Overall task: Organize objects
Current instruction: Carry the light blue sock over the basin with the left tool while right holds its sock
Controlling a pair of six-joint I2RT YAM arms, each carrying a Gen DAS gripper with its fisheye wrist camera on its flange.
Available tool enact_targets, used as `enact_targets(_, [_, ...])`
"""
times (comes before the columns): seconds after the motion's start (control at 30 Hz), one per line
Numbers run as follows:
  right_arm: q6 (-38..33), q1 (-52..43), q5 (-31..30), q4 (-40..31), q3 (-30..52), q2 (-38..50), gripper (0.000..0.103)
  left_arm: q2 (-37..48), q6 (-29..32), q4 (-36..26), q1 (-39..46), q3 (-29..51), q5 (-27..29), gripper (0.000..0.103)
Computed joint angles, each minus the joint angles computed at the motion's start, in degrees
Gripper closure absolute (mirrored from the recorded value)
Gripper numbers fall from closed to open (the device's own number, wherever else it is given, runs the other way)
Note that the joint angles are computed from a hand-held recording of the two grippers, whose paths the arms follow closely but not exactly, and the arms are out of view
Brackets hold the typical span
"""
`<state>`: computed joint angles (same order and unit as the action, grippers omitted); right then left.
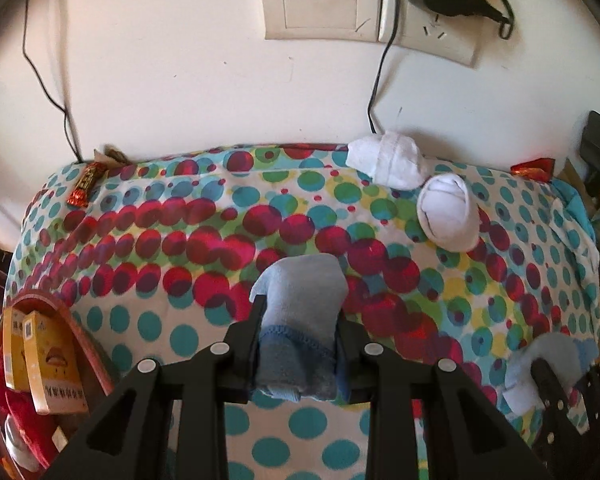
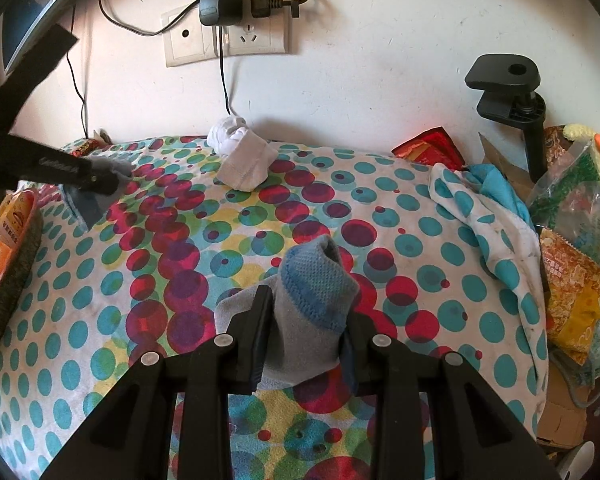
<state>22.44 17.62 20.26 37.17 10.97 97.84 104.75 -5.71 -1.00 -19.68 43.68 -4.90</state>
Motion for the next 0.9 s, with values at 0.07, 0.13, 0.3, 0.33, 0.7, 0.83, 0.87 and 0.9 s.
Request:
enact_targets(0.07, [0.0, -0.1, 0.0, 0.1, 0.2, 0.3, 0.073, -1.2, 0.0, 0.0, -0.4, -1.4, -0.3, 0.074])
enact_targets(0.13, [0.2, 0.2, 0.3, 0.0, 0.3, 0.5, 0.073, -3.1, -0.1, 0.6, -0.8, -3.5, -1.1, 0.074])
enact_targets(0.3, [0.9, 0.7, 0.9, -0.4, 0.6, 0.6, 0.073, -8.0, -0.1, 0.4, -1.0, -8.2, -1.3, 0.074])
enact_targets(0.33, [0.8, 0.6, 0.8, -0.3, 0.9, 1.0, 0.073, -9.3, 0.1, 0.6, -1.2, -9.4, -1.7, 0.074])
enact_targets(0.7, [1.6, 2.3, 3.4, -2.4, 1.1, 0.7, 0.073, -24.8, 3.4, -3.8, 2.1, -18.9, 0.7, 0.074])
enact_targets(0.83, [1.7, 2.7, 4.1, -3.0, 0.7, 0.1, 0.073, -29.8, 7.5, -6.1, 6.9, -20.9, 2.4, 0.074])
enact_targets(0.87, [2.2, 3.1, 4.3, -3.5, 1.7, 0.6, 0.073, -30.5, 8.5, -6.5, 8.1, -21.2, 2.8, 0.074])
enact_targets(0.9, [2.0, 2.9, 4.2, -3.3, 1.2, 0.3, 0.073, -31.3, 9.8, -7.1, 9.7, -21.5, 3.3, 0.074])
